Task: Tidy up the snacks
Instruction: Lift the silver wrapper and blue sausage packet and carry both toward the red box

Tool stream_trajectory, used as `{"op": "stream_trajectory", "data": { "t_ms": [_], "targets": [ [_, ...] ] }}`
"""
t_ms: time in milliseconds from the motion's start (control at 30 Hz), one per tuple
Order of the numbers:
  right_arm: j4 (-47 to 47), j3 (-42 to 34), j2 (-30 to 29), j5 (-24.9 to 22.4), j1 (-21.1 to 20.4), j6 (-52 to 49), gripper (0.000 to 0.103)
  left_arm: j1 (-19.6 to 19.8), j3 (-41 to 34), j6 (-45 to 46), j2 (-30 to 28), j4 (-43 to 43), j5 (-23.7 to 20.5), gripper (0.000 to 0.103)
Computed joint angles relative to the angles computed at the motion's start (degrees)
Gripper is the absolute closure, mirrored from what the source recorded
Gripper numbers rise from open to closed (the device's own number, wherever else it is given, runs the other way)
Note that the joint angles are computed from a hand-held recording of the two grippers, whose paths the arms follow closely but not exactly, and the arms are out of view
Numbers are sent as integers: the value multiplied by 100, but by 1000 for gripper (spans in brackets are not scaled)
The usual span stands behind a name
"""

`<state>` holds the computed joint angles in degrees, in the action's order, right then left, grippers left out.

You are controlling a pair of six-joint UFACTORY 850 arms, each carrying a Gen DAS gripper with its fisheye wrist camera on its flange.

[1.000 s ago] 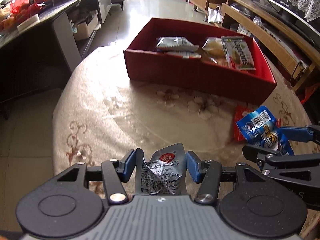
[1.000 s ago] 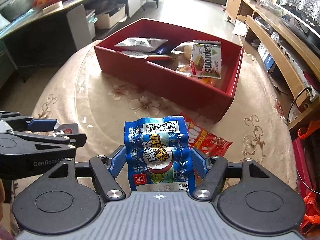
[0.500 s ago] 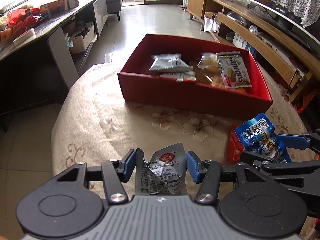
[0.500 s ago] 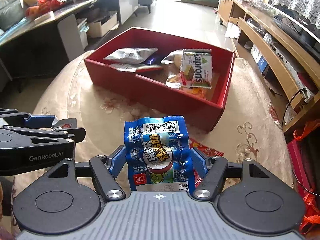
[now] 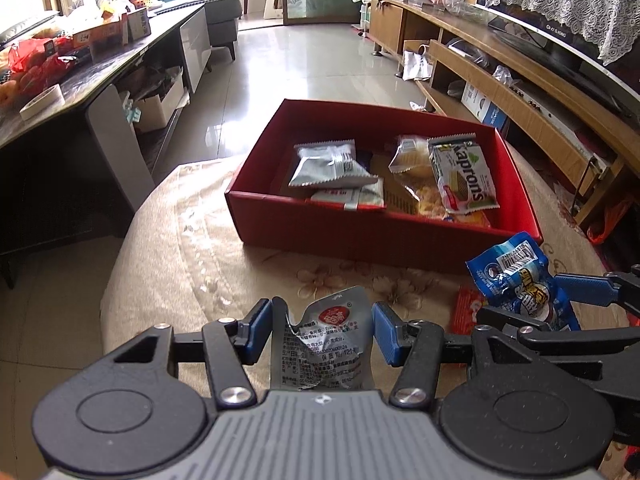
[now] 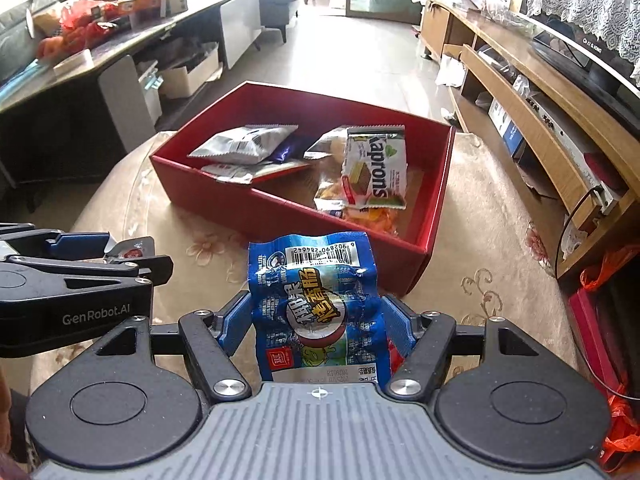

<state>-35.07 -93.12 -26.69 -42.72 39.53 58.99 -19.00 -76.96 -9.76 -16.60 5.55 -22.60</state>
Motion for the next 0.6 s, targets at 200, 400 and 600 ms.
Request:
{"op": "stream_trajectory", "data": {
  "t_ms": [200,400,600],
  "targets": [
    [-113,-84,-45,-8,-47,147,28,-44,-143,-142,-83,230,63,53],
    [-261,-185,-93,-11,-93,335,28,-52,-354,-175,-200,247,70,53],
    [-420,-315,-159,9,-171,583,28,-54,-684,-133,-394,205,92,53]
  ]
}}
